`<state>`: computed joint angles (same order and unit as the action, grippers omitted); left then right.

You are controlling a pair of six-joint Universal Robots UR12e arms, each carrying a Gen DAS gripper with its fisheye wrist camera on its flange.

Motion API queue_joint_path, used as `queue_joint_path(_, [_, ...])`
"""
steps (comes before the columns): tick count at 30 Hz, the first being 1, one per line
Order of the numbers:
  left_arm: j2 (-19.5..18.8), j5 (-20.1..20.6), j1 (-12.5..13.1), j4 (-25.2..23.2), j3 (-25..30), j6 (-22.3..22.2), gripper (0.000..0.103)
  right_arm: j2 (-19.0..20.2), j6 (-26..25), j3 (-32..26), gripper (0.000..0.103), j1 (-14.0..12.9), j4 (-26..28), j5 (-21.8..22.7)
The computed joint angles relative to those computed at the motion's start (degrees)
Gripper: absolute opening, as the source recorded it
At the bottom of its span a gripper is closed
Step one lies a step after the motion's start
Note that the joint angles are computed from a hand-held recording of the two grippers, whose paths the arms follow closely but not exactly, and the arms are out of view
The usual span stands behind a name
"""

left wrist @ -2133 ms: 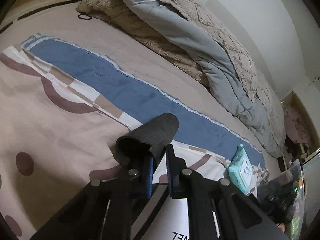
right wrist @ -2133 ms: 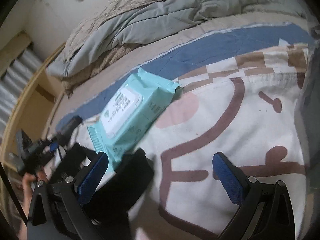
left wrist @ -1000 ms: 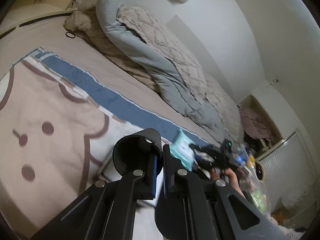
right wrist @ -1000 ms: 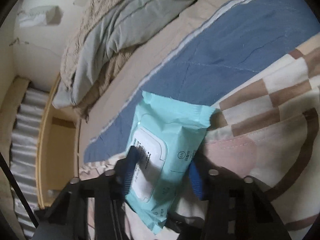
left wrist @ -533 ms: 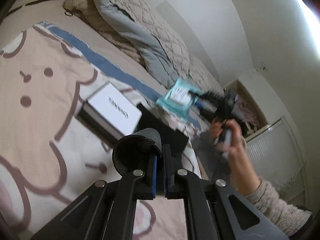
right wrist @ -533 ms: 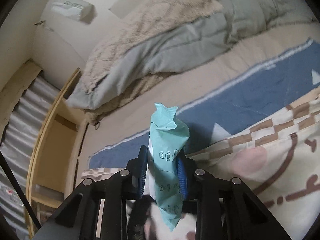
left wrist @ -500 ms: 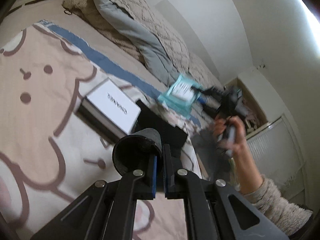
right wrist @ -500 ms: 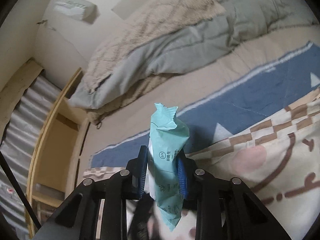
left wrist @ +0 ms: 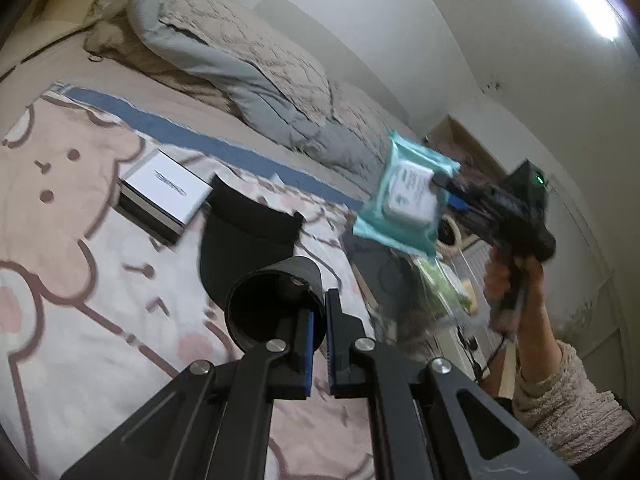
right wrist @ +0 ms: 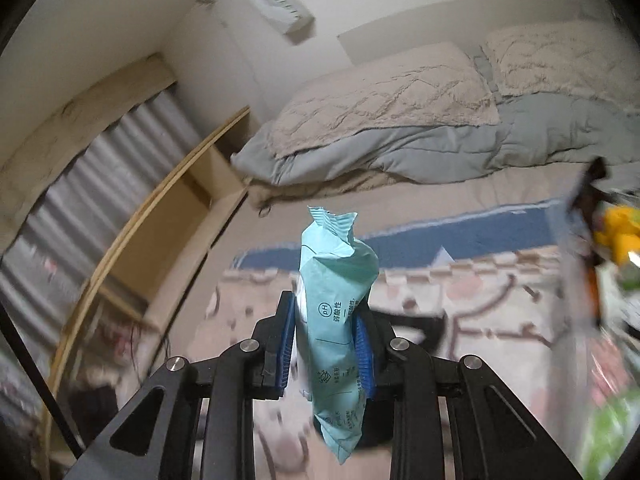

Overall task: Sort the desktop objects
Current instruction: 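Lift black cylinder with left gripper while right gripper lifts wipes packet toward bin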

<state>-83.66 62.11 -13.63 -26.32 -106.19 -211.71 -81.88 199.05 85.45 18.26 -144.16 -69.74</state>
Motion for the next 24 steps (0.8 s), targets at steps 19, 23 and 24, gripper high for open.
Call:
queue_joint_path(19, [-5.57, 0.85, -10.9, -22.71, 4.58, 6.95, 0.005, -11.26, -9.96, 15.05, 0.029, -0.8, 29.89, 3.26])
queue_joint_path(23, [-6.07, 1.04, -11.27, -23.83, 4.53, 7.76, 0.006, -11.22, -11.06, 15.5, 0.029, -0.83, 31.79, 2.54])
queue_joint_path(24, [-6.05, 0.6, -11.19, -23.61, 4.48, 8.0, 0.006, -11.24, -11.57, 15.48, 0.029, -0.77, 31.74, 2.39])
